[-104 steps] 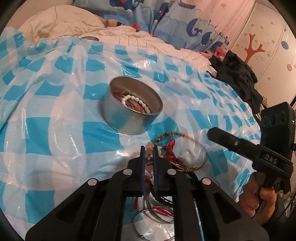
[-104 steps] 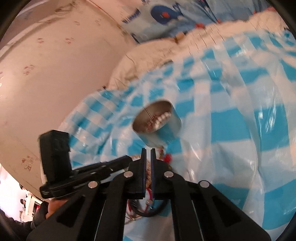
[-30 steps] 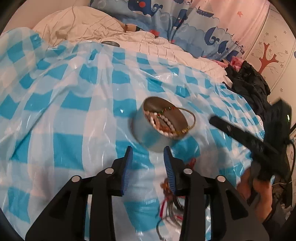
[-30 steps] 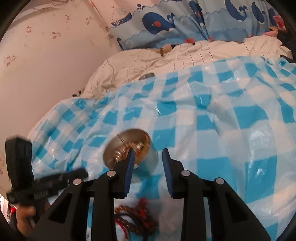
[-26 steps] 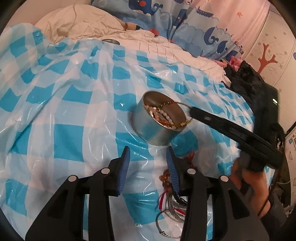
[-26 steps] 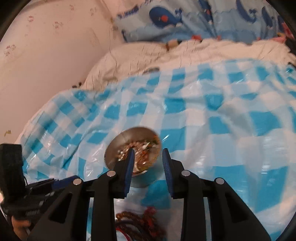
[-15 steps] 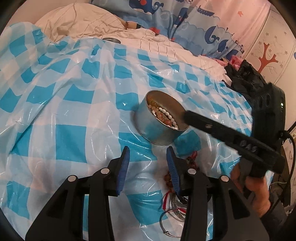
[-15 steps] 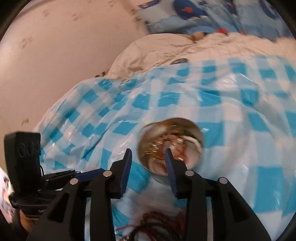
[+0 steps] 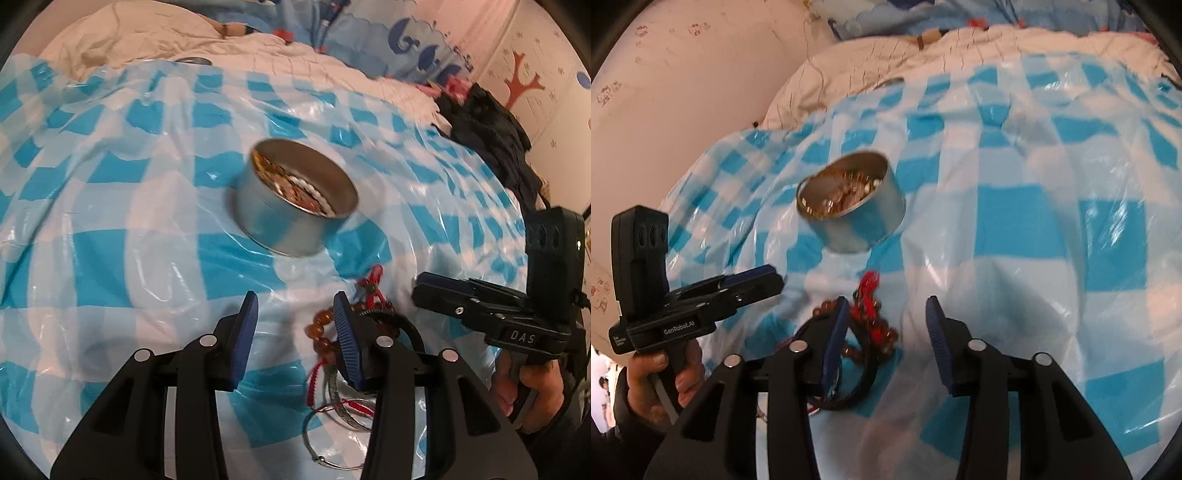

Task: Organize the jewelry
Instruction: 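Grasp the black cord bracelet in the pile with the right tool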

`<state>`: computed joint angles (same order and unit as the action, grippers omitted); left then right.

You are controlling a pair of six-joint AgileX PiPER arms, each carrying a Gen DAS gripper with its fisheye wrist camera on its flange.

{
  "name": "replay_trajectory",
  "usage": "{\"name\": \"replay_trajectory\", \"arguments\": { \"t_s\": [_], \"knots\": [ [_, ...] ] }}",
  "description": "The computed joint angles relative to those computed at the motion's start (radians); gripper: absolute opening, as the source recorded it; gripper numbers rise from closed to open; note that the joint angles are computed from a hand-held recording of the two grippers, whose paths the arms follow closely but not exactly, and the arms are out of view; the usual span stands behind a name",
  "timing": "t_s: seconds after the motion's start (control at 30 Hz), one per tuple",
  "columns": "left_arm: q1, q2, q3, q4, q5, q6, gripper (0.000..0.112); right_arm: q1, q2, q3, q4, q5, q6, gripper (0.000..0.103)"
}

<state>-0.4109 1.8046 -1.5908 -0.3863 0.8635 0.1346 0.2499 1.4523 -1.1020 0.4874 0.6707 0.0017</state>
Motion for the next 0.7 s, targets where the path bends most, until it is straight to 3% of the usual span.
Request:
{"name": "replay_trajectory", "arguments": {
  "t_s": [0.1,0.23,0.33,0.4,0.7],
  "knots": [
    [-0.004,0.008,-0.003,0.006,0.002,-0.005,0.04,0.023,0.022,-0.014,0.01,0.029,-0.033,0.04],
    [0.007,0.008,-0.001,-0.001,0.0,-0.005,0.041,0.105,0.042,-0.046,-0.171,0.062,0.091,0.038],
    [0.01,0.015,-0.011,-0.007,0.013,0.001,0.043,0.186,0.02,-0.037,-0.365,0.065,0.246,0.024],
    [0.008,0.018,-0.015,-0.016,0.022,0.013,0.043,0.198,-0.004,-0.012,-0.405,0.054,0.283,0.011],
    [-0.002,0.027,-0.02,-0.029,0.072,0.068,0.043,0.139,-0.077,0.031,-0.456,0.007,0.354,0.011]
  ]
}}
